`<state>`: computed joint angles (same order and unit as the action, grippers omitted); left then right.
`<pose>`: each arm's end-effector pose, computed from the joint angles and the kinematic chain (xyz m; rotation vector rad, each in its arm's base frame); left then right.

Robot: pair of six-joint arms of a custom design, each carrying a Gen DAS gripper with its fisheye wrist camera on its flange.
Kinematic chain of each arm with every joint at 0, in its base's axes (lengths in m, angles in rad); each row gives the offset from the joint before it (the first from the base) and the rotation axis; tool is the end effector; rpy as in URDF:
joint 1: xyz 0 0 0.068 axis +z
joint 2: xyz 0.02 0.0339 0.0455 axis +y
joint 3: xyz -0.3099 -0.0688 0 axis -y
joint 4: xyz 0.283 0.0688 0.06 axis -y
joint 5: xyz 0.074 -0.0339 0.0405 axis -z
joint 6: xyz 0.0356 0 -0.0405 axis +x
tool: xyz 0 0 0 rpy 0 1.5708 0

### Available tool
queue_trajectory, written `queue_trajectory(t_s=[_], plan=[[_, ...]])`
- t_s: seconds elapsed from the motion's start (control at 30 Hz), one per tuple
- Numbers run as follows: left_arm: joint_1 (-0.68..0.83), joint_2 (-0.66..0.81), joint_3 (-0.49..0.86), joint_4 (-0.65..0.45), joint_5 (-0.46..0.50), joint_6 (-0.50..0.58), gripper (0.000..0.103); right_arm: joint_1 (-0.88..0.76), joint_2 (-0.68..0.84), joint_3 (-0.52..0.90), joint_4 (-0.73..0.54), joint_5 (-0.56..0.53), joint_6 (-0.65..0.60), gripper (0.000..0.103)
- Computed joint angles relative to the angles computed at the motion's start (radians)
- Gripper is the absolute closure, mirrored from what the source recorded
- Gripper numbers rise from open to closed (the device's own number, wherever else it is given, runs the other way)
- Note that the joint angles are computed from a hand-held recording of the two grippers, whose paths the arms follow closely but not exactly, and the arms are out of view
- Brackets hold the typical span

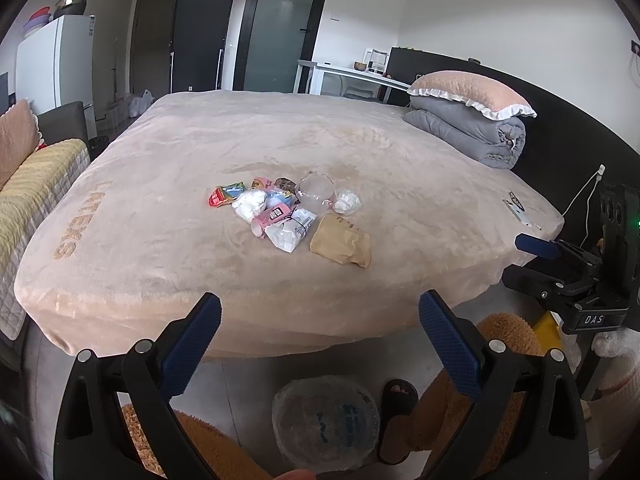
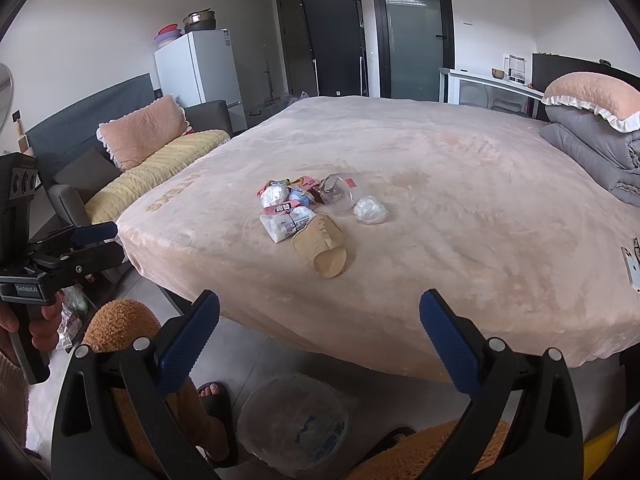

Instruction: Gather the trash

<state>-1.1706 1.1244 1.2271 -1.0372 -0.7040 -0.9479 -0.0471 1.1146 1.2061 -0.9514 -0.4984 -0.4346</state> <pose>0.1076 -0.1952 0.4004 -0.0202 2.2414 -0.2389 0.2290 0.0062 0.3975 -0.6609 2.2316 0.3675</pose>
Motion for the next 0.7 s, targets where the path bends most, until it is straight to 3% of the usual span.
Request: queue_trajectory(t_s=[0.7], plan=[[-0.005, 0.004, 0.005, -0.006, -0.001, -0.006, 0.006, 0.001, -0.004, -0.006, -0.001, 0.001, -0.001, 0.004]])
